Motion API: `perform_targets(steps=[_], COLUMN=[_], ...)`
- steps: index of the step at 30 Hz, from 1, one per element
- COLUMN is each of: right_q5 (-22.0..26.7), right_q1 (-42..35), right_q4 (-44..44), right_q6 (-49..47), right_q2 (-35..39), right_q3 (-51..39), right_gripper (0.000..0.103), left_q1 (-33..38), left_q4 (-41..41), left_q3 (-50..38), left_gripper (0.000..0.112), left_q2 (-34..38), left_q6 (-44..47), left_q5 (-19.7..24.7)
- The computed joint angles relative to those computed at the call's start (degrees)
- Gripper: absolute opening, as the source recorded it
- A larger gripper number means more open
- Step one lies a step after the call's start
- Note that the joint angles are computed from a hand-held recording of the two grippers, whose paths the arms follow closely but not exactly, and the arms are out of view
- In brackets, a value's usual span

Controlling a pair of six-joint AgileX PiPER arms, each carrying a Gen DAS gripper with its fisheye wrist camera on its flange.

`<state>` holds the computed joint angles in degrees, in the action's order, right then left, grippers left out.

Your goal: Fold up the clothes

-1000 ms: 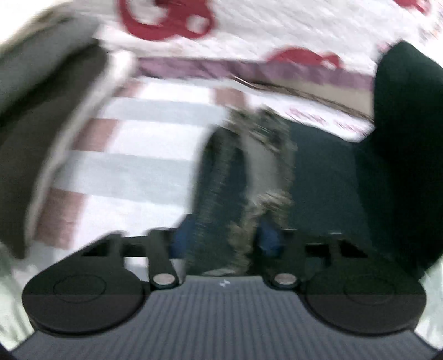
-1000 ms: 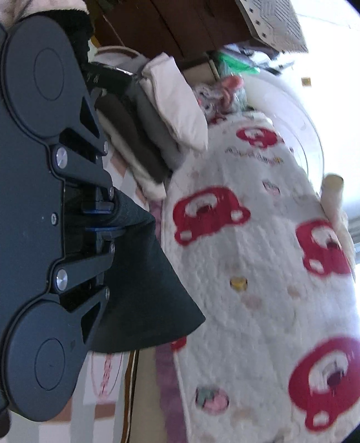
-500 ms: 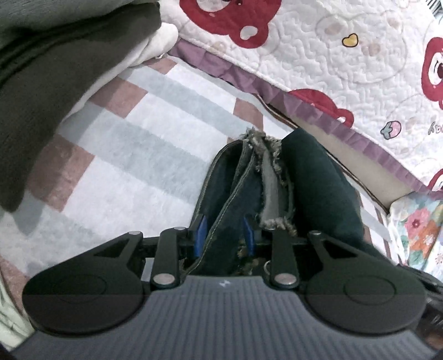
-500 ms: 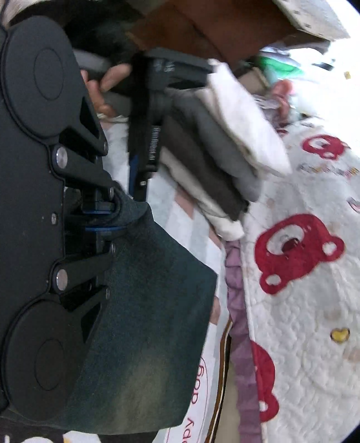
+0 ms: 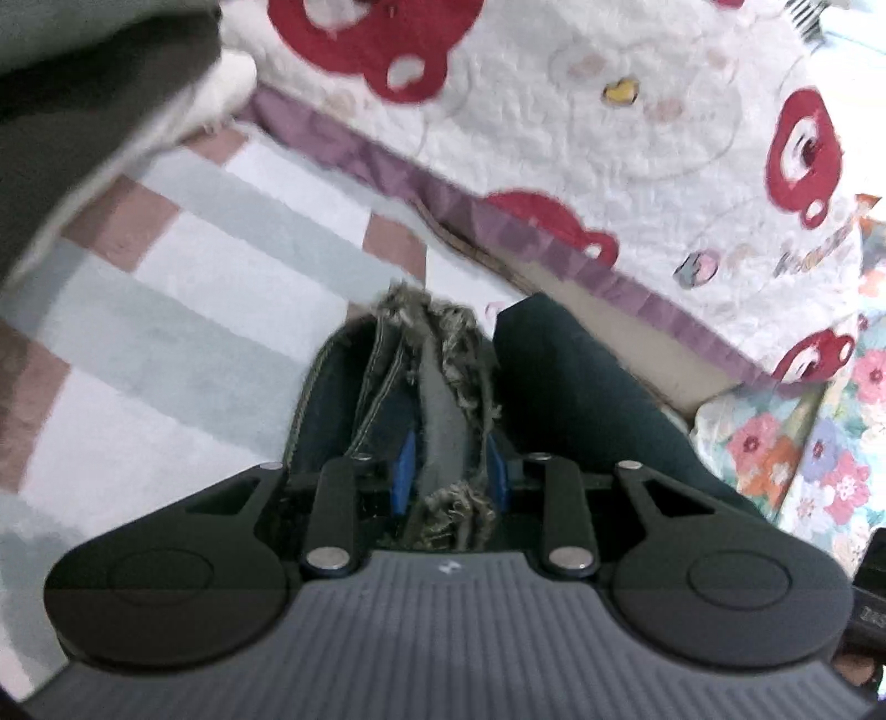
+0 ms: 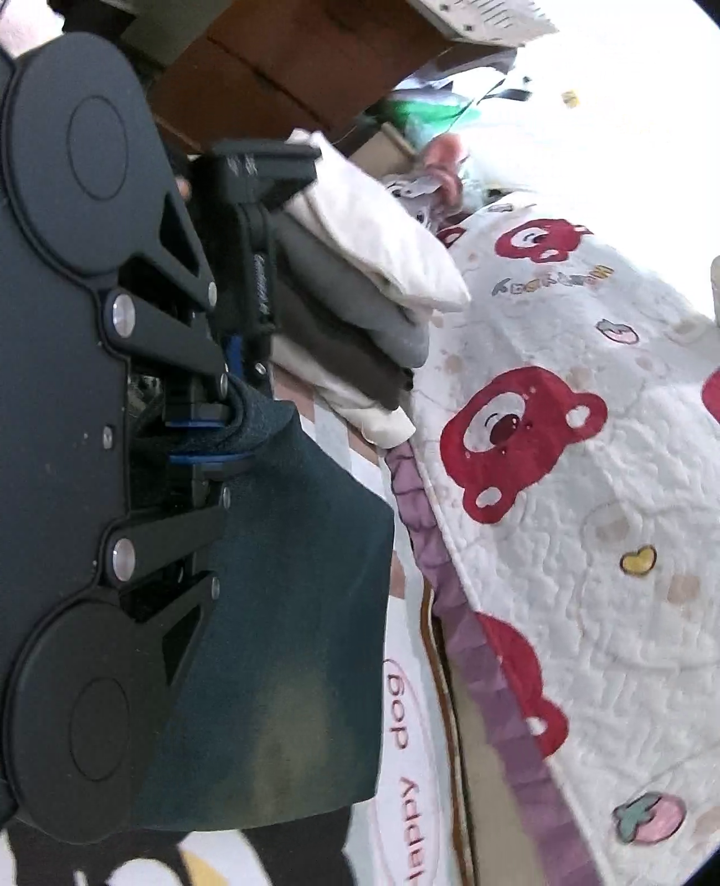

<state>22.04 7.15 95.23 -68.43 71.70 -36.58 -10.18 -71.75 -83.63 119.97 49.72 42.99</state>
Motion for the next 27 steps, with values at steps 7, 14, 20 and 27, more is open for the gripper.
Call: perform_targets(steps=[7,14,20,27], right_q5=[0.16,2.57,2.83,1.13], right_q1=[-0.72,-2.58,-2.55,-0.72], right_q4=[-8.36,-10.28,-6.82,-13.95], right_q6=[3.35,4.01,2.00,15.10], right_q2=[0.50,0.12,0.59,0.54], right_q3=[-2.30,-2.03,-0.96,-3.03], right_gripper=[0.012,0.012,0.012,0.012], left_q1=[-6.92,-6.94,-0.70,-0.28], left_q4=[19.21,14.92,8.50,9.91], left_q3=[-11.44,-0.39,2.36,3.93], left_gripper=[0.020,0.000,0.002,0.004], left_q2=[6.08,-3.59,-4.57,-5.25], left_q6=[-11.93,-7.01,-4.58,-4.72], left_q5=[-2.52,-15.26,-5.46,0.69])
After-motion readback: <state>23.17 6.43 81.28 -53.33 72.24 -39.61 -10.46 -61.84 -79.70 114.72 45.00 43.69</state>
